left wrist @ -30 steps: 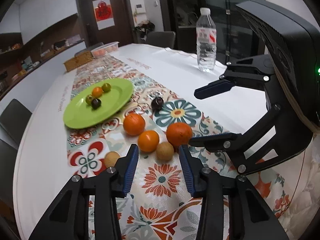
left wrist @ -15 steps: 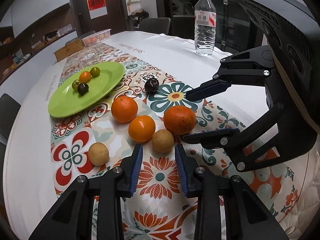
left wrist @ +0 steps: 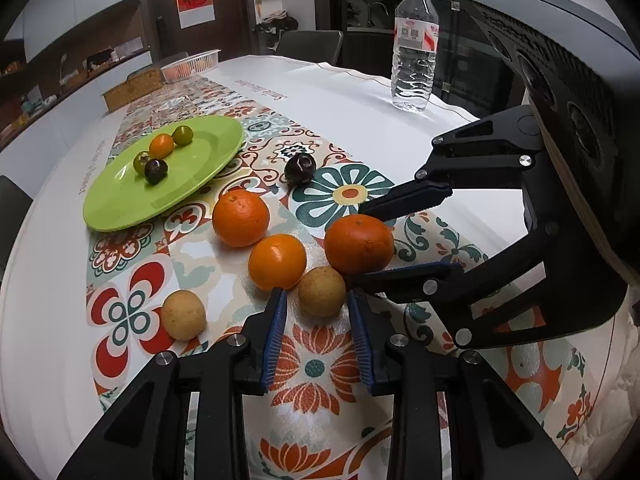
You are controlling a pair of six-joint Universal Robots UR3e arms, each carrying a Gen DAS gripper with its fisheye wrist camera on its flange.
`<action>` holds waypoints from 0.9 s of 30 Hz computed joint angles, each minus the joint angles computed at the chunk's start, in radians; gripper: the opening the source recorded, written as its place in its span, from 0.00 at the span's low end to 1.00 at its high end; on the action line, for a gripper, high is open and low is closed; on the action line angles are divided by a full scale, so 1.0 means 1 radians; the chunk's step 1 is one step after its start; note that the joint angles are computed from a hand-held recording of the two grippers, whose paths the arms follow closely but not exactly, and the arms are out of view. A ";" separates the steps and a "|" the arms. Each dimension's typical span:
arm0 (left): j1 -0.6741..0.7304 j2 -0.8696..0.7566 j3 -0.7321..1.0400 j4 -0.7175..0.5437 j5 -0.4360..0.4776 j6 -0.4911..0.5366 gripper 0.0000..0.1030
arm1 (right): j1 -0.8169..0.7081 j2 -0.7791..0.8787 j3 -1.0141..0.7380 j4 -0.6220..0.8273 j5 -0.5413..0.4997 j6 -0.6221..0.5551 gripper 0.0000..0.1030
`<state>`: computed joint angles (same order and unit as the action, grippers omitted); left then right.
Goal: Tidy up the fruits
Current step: 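Grasp a tan round fruit with the left tool while the right tool grasps the large orange, then lift both held fruits and carry them toward the green plate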
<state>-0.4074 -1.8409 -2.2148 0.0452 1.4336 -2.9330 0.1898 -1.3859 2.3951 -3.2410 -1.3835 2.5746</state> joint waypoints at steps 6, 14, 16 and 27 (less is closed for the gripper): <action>-0.020 -0.029 0.041 -0.017 0.021 -0.035 0.28 | -0.025 -0.037 0.036 0.003 0.008 0.012 0.40; -0.042 -0.029 0.063 -0.043 0.045 -0.083 0.25 | -0.086 -0.118 0.101 0.012 0.028 0.077 0.40; -0.048 -0.009 0.056 -0.045 0.059 -0.098 0.25 | -0.097 -0.138 0.112 0.016 0.037 0.091 0.40; -0.063 0.114 0.002 -0.010 0.133 -0.212 0.25 | -0.106 -0.267 0.146 0.028 0.063 0.164 0.40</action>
<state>-0.4706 -1.7267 -2.2124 0.0348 1.5670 -3.1454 0.0837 -1.6526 2.5410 -3.2127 -1.3207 2.7383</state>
